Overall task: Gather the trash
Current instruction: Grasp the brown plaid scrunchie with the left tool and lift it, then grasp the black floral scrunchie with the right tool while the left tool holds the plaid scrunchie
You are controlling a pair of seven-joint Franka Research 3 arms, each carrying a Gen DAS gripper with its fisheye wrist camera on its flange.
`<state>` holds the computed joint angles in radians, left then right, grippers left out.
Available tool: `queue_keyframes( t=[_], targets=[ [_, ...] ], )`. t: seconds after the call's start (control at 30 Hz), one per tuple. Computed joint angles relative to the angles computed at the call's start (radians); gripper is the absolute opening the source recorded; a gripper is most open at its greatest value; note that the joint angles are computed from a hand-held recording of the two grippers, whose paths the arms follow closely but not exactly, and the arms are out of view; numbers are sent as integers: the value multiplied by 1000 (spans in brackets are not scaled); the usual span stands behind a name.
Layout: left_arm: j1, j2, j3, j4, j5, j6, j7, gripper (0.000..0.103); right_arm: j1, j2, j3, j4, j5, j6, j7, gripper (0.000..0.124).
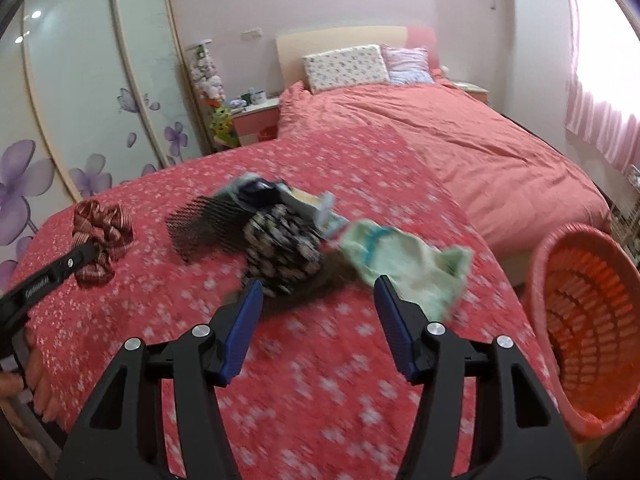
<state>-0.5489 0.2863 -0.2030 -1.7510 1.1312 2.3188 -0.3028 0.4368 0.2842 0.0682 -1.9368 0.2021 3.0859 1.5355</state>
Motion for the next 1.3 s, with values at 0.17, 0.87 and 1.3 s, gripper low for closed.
queue_keyframes(
  t=[0.17, 0.87, 1.3],
  targets=[
    [19, -56, -4, -72, 5, 6, -22, 16, 56, 73, -53, 102, -46, -34, 54, 58],
    [55, -83, -32, -95, 15, 28, -27, 16, -14, 52, 38, 87, -43, 3, -10, 9],
    [-16, -21, -33, 53, 46, -7, 53, 16, -293, -119, 307, -94, 236, 204, -231, 9]
  ],
)
